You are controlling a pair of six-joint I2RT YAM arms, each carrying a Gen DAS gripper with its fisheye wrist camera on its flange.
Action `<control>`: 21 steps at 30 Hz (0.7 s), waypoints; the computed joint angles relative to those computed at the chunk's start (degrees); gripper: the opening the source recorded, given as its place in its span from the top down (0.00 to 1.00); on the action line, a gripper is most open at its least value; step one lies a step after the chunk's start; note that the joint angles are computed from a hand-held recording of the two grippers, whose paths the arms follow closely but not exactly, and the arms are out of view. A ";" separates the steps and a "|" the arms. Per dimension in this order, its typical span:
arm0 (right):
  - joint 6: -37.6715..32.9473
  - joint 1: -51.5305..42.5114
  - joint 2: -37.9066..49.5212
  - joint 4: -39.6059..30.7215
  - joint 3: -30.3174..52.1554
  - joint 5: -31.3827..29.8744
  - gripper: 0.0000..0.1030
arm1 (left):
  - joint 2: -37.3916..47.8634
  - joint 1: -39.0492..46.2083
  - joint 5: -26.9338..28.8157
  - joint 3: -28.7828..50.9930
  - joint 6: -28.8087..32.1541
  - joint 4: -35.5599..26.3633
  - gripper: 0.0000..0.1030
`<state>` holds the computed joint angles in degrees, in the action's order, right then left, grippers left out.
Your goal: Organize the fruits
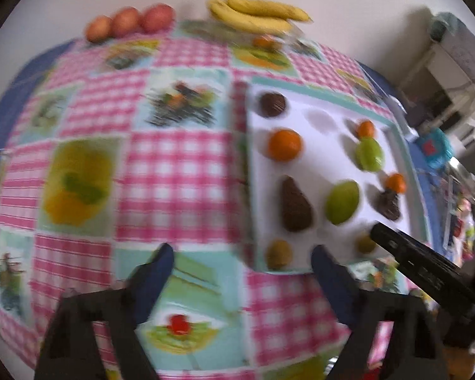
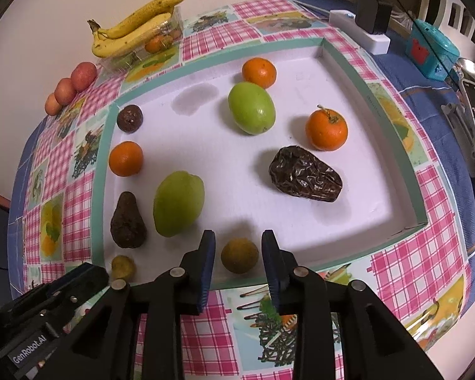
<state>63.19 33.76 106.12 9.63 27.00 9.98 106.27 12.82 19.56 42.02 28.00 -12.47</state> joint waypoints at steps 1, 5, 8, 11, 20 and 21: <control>0.24 0.36 -0.32 -0.15 -0.11 0.40 0.65 | -0.21 0.79 -0.33 -0.01 0.19 0.87 0.11; 1.35 2.37 -2.39 -2.13 -0.34 3.09 0.40 | -1.10 3.93 -2.81 -0.89 1.31 4.57 0.00; 1.61 4.21 -2.82 -3.16 0.16 4.43 0.28 | -1.23 5.27 -3.45 -0.84 1.55 5.74 0.00; 1.43 5.61 -2.85 -3.30 0.44 5.32 0.15 | -1.66 6.95 -2.74 -0.79 2.07 5.44 0.00; 1.91 10.81 -5.04 -8.81 3.02 11.33 0.12 | -8.68 11.12 2.24 -4.09 2.47 7.14 0.00; 2.24 11.44 -5.82 -9.39 2.96 12.22 0.12 | -9.64 11.00 1.48 -4.95 2.06 8.30 0.00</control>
<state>65.43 45.20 100.30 0.25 29.96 22.20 96.64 23.82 21.03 37.07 30.06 -4.17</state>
